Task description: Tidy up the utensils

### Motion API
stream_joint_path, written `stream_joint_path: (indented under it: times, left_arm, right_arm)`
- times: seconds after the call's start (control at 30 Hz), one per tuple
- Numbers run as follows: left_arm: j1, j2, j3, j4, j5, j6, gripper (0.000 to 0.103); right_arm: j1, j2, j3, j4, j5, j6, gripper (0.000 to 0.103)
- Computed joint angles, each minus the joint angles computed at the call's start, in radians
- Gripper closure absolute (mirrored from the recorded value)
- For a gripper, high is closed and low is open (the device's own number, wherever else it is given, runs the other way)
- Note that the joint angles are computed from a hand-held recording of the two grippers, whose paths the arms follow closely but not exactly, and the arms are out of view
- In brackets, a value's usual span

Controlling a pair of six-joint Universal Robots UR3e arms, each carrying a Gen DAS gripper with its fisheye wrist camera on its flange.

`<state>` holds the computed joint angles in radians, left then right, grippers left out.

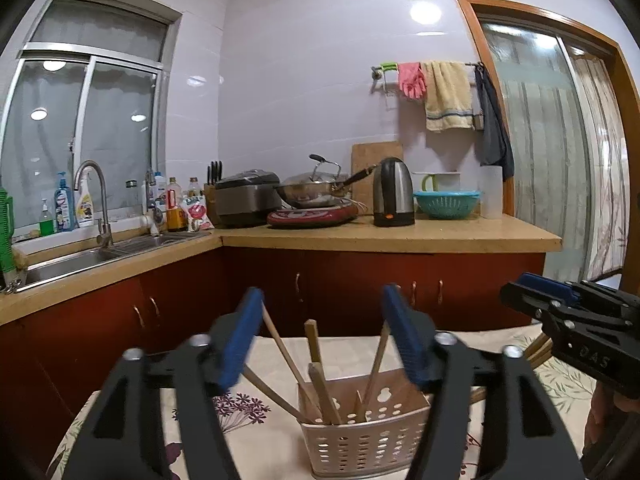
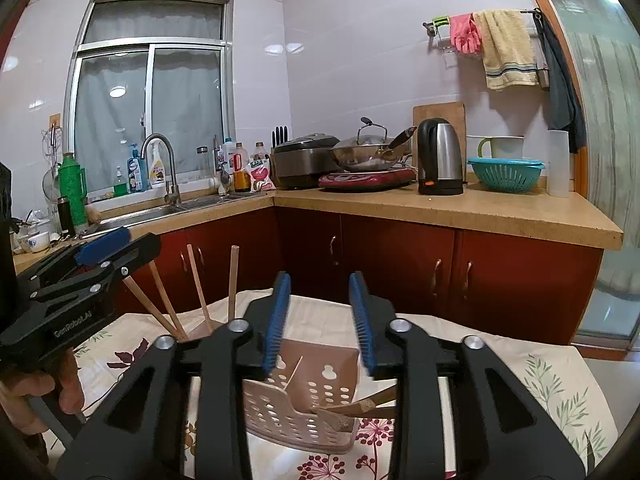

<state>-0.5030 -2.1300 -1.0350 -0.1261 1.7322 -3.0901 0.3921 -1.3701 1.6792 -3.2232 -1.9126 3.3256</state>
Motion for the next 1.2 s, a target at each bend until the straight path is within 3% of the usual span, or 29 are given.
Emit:
stream_joint_path:
  times: [0.27,0.6,0.8,1.2]
  left_arm:
    - [-0.026,0.01,-0.01,0.013,0.109,0.011,0.02]
    - [-0.053,0.127,-0.177,0.03,0.193,-0.005,0.017]
    - [-0.084,0.187,-0.271,0.012,0.283,-0.048,0.014]
    - [-0.12,0.401,-0.566,0.013,0.312,-0.137,0.014]
  right_arm:
    - [0.024,-0.013,0.007,-0.008,-0.047,0.006,0.038]
    - [0.102,-0.061,0.056,0.017,-0.199,0.061,0.014]
    - [0.154,-0.093,0.108,0.057,-0.289,0.145,0.01]
    - [0.304,-0.151,0.204,0.175,-0.428,0.278,0.008]
